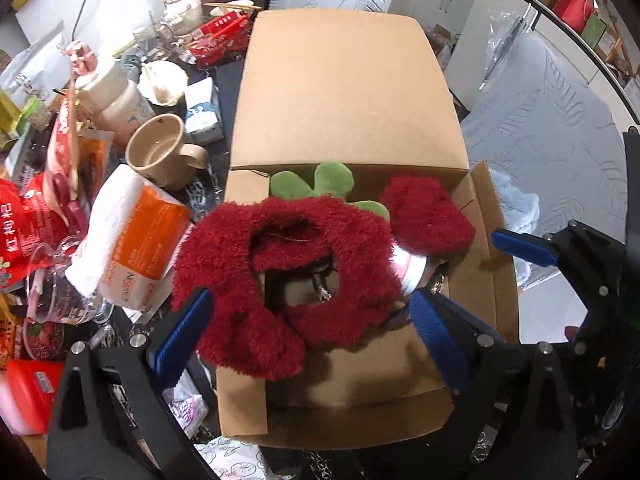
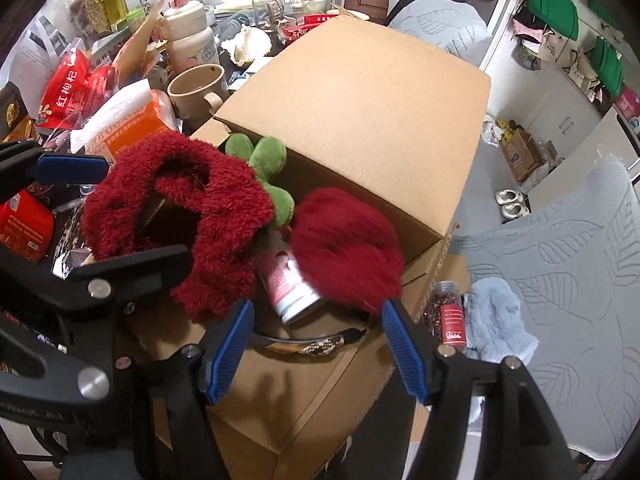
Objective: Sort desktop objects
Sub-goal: 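Lower the socks into the box and open both tools, then withdraw both tools from the box back over the table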
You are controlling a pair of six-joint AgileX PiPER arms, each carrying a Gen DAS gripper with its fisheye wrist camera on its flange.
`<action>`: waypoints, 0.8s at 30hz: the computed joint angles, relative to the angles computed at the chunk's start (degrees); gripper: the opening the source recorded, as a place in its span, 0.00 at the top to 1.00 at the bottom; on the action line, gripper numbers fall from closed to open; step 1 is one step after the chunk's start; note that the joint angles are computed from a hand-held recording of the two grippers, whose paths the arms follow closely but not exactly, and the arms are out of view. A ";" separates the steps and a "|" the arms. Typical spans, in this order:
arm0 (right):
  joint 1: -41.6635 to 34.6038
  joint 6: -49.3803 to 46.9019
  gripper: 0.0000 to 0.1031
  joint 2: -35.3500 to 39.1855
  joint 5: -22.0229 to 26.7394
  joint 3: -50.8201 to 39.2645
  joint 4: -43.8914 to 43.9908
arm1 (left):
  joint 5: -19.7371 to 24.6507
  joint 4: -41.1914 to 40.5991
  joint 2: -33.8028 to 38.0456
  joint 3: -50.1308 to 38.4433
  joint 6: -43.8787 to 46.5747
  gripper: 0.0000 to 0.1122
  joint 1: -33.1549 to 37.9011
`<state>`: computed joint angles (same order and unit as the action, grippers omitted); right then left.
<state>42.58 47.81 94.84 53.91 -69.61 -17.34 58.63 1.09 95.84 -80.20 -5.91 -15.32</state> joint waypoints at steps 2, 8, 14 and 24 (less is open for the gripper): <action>0.49 0.77 0.34 -0.71 0.57 0.05 -0.13 | 0.57 1.16 -0.83 0.24 -1.04 0.12 -0.49; 2.01 2.99 0.34 -2.69 2.14 -0.07 -0.60 | 1.95 2.56 -3.36 1.61 -2.15 0.12 -1.99; 4.04 4.77 0.34 -4.27 3.98 -0.08 -0.79 | 2.66 2.86 -6.27 3.35 -3.30 0.12 -3.49; 8.23 9.06 0.34 -7.62 7.68 -0.41 -2.49 | 4.88 4.60 -12.70 6.10 -6.10 0.12 -5.47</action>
